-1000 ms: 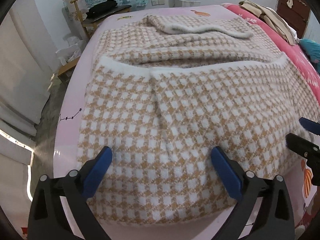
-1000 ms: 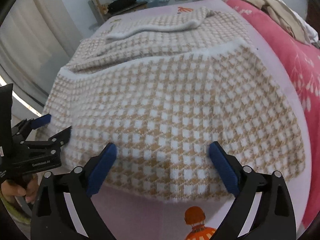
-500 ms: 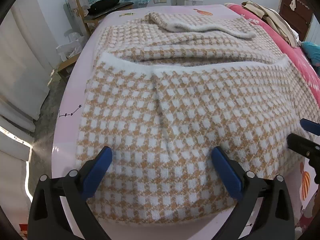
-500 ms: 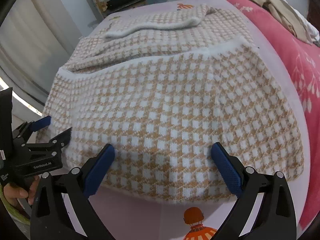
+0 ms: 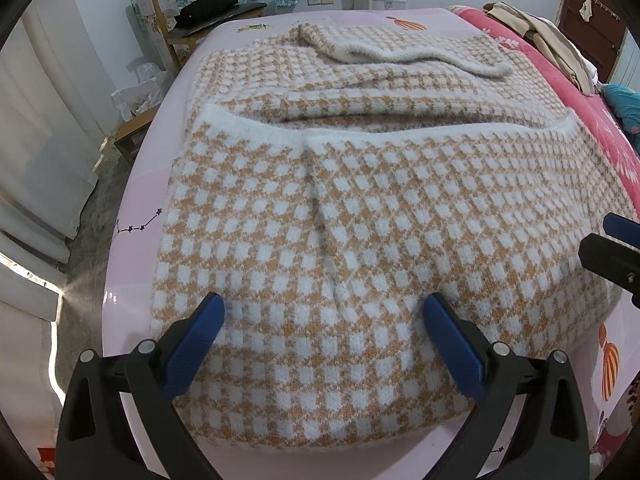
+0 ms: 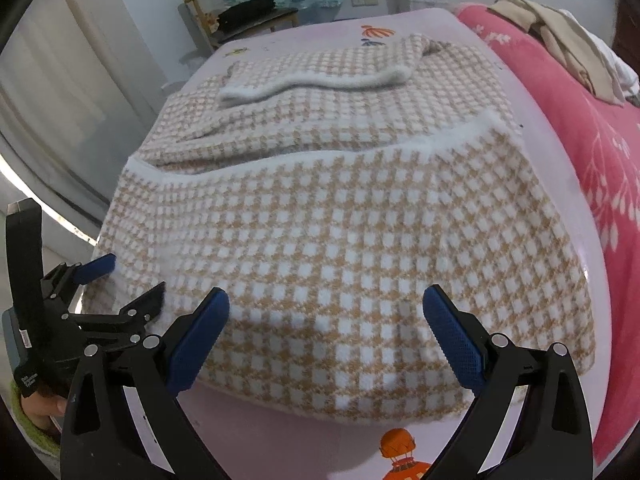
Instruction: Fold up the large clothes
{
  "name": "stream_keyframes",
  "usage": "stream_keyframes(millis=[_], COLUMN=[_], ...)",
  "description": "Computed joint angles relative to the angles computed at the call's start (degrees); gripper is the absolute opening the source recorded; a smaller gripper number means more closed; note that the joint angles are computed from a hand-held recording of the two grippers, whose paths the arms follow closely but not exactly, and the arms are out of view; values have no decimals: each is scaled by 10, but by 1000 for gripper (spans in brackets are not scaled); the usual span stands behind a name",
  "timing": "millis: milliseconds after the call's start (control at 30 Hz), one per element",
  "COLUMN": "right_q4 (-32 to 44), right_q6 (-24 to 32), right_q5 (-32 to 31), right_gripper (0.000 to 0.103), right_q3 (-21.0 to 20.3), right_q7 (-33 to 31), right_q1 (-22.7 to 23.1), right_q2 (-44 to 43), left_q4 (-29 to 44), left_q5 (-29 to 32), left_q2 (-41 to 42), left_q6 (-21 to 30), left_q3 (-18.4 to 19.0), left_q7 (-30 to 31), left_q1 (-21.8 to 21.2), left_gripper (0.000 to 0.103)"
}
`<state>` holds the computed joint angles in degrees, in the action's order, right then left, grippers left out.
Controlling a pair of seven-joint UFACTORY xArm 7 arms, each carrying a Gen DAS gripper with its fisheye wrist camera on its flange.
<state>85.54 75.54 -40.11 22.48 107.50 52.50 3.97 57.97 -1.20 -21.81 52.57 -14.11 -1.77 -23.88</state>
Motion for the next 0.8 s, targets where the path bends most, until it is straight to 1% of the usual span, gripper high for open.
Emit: stream_keyframes(millis=[267, 367, 500, 533, 600, 667, 700, 733, 767, 800], right_q4=[-7, -18, -28, -29, -33, -34, -36, -35, -37, -38], right_q6=[-13, -25, -36, -36, -39, -40, -41, -41, -43, -44], right_q5=[0, 9, 9, 10, 10, 9, 10, 10, 10, 11], right_gripper=[94, 94, 94, 94, 94, 94, 94, 94, 94, 94], right_q3=[1, 0, 1, 2, 3, 4, 4, 5, 5, 5], right_q7=[-1, 1, 10, 10, 10, 10, 10, 10, 11, 10], right_q1=[0, -2, -5, -6, -7, -8, -9, -9, -10, -11], right_q2=[0, -2, -7, -8, -10, -11, -12, -12, -13, -14], left_q4=[1, -17, -36, -40, -33, -20, -9, 3, 13, 24], left_q5=[-1, -13, -31, -43, -64, -98, -124, -141, -151, -163], left_q2=[1, -17, -34, -34, -20, -1, 11, 24, 33, 46], left_q6=[-2, -36, -103, -122, -136, -138, -128, -118, -112, -101], left_q3=[1, 12, 36, 47, 66, 87, 100, 106, 106, 108], left_q7=[2, 10, 22, 32, 54, 85, 107, 119, 126, 137], left_q1=[-1, -1, 13, 14, 16, 13, 9, 11, 15, 18], left_gripper=[98, 98, 97, 94, 86, 72, 69, 63, 58, 55])
